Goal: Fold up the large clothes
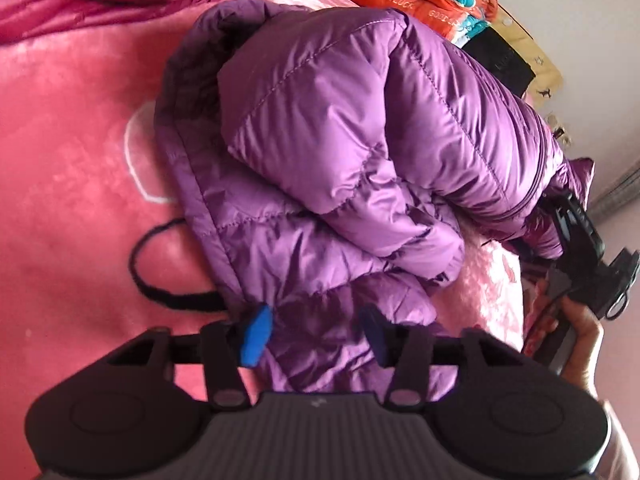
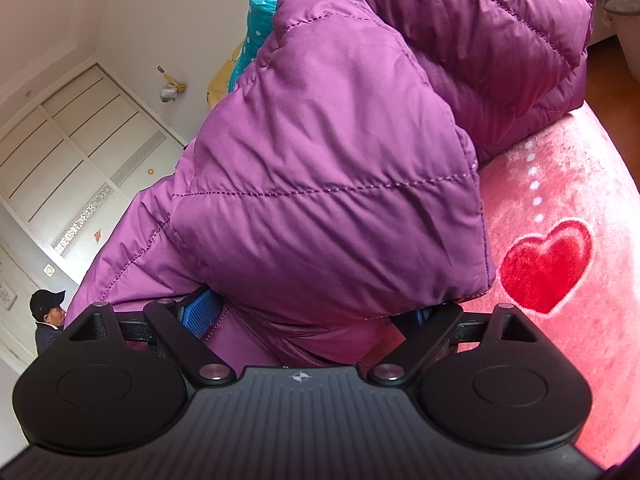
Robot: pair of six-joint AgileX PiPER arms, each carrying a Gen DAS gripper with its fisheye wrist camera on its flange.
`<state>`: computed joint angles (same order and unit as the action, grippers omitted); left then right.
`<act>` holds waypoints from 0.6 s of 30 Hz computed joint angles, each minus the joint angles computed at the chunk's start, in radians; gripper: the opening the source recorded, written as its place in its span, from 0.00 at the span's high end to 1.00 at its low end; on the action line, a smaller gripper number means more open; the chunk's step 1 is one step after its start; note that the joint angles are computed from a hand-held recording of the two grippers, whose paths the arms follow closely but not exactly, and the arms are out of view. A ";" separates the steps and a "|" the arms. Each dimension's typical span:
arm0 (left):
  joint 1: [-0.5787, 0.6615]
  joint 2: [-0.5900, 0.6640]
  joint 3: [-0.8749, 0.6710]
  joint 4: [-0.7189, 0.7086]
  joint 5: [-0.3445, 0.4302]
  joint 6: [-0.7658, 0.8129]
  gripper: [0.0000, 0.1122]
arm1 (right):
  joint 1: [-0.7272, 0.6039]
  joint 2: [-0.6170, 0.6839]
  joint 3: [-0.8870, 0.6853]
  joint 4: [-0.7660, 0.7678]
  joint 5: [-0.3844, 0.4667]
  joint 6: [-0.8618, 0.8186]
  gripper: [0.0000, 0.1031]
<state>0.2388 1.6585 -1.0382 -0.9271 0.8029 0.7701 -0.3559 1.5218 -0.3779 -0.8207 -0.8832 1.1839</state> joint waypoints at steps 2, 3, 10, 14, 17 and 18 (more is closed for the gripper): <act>-0.011 -0.032 0.011 0.050 -0.030 -0.052 0.51 | -0.011 0.015 -0.022 -0.020 -0.001 0.018 0.00; -0.016 -0.045 0.009 0.092 -0.044 -0.091 0.46 | -0.010 0.022 -0.030 -0.021 -0.001 0.024 0.00; 0.017 -0.065 0.048 0.098 -0.054 -0.098 0.30 | -0.024 0.044 -0.048 -0.041 -0.013 0.059 0.00; -0.032 -0.010 0.020 0.017 -0.063 -0.078 0.30 | -0.046 0.050 -0.055 -0.073 -0.018 0.076 0.00; -0.069 -0.004 0.014 0.003 -0.106 -0.071 0.57 | -0.061 0.052 -0.066 -0.098 -0.019 0.092 0.00; -0.075 -0.001 0.006 0.006 -0.110 -0.079 0.80 | -0.060 0.055 -0.069 -0.098 -0.018 0.093 0.00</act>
